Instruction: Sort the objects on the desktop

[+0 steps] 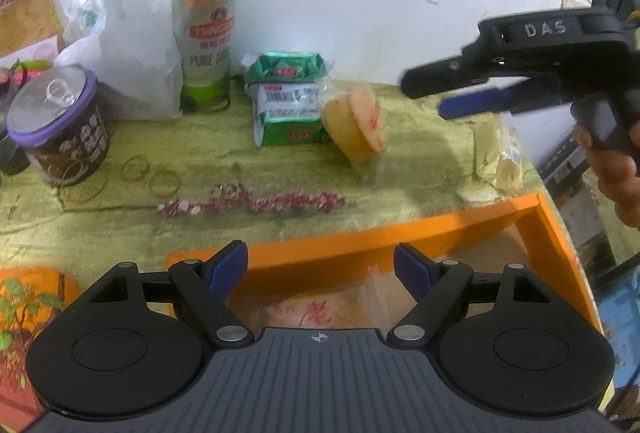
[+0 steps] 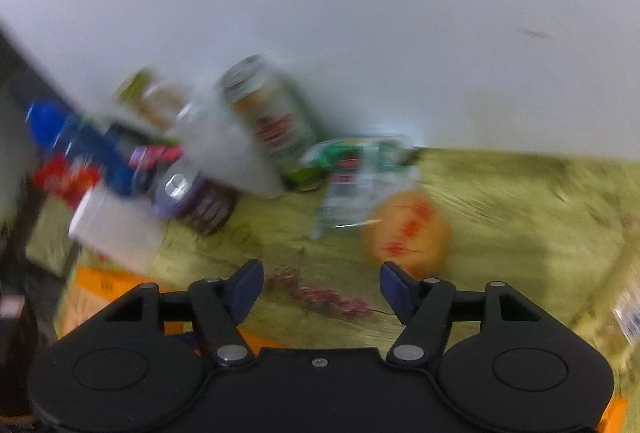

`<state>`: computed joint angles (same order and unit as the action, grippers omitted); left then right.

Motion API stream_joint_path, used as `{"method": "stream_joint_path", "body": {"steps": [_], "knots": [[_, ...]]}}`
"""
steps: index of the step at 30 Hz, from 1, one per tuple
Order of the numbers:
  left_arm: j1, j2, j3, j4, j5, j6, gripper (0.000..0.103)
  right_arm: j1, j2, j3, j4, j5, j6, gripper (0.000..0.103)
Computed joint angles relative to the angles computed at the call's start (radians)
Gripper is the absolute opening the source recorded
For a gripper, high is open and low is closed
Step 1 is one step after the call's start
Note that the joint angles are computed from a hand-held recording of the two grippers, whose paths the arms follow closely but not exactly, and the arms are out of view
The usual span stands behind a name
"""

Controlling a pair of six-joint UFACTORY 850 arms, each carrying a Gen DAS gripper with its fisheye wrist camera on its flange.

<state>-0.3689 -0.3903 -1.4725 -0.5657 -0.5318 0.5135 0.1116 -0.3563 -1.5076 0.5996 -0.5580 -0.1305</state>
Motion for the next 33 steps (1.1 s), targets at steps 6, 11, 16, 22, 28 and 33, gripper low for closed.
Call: {"method": "stream_joint_path", "body": {"steps": [6,11,16,22,28,33], "knots": [[-0.008,-0.053,-0.080,-0.072,0.042,0.086,0.083,-0.101,-0.046,-0.007,0.127,-0.019,0.196,0.075],[-0.011,-0.132,-0.187,-0.114,0.041,0.114,0.085,-0.138,-0.113,-0.040,0.184,-0.055,0.325,0.078],[-0.022,-0.171,-0.231,-0.088,0.007,0.112,0.085,-0.126,-0.165,-0.115,0.230,-0.046,0.095,0.084],[-0.031,-0.167,-0.201,-0.061,-0.022,0.127,0.085,-0.066,-0.228,-0.236,0.108,-0.095,-0.375,0.095],[-0.027,-0.148,-0.166,-0.038,-0.031,0.100,0.085,-0.026,-0.317,-0.341,-0.010,-0.205,-0.506,0.095],[-0.021,-0.134,-0.147,-0.026,-0.033,0.084,0.085,0.002,-0.358,-0.384,-0.164,-0.211,-0.377,0.075]]}}
